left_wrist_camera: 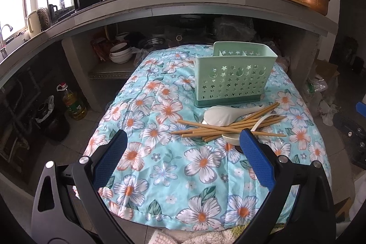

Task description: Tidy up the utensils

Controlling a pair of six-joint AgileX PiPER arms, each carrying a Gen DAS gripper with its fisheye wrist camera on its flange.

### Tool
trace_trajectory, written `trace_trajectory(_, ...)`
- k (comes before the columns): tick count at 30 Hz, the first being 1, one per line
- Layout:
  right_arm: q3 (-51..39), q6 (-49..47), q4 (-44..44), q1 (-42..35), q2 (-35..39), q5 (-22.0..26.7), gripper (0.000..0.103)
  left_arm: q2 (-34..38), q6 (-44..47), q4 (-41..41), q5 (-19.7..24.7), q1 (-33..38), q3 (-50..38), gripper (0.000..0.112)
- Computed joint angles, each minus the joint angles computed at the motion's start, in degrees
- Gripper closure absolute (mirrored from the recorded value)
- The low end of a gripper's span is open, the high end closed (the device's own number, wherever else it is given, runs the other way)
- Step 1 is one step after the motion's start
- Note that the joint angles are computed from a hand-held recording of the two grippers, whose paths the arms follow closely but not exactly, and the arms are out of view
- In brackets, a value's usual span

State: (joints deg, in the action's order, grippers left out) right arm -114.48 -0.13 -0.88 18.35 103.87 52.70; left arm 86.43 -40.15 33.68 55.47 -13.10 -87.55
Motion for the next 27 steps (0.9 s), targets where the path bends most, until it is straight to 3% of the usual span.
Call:
trace_trajectory(17,-1.1,2.3,-2.0,-0.6,0.6,0.3,0.006,1.7,-7.6,6.6,6.2,1.1,-2.6,0.017)
trace_trajectory(27,-0.9,2.1,-1.8,-0.6,0.6,0.3,0.006,2.0,-7.4,6.0,6.4,1.1,-2.6,0.017)
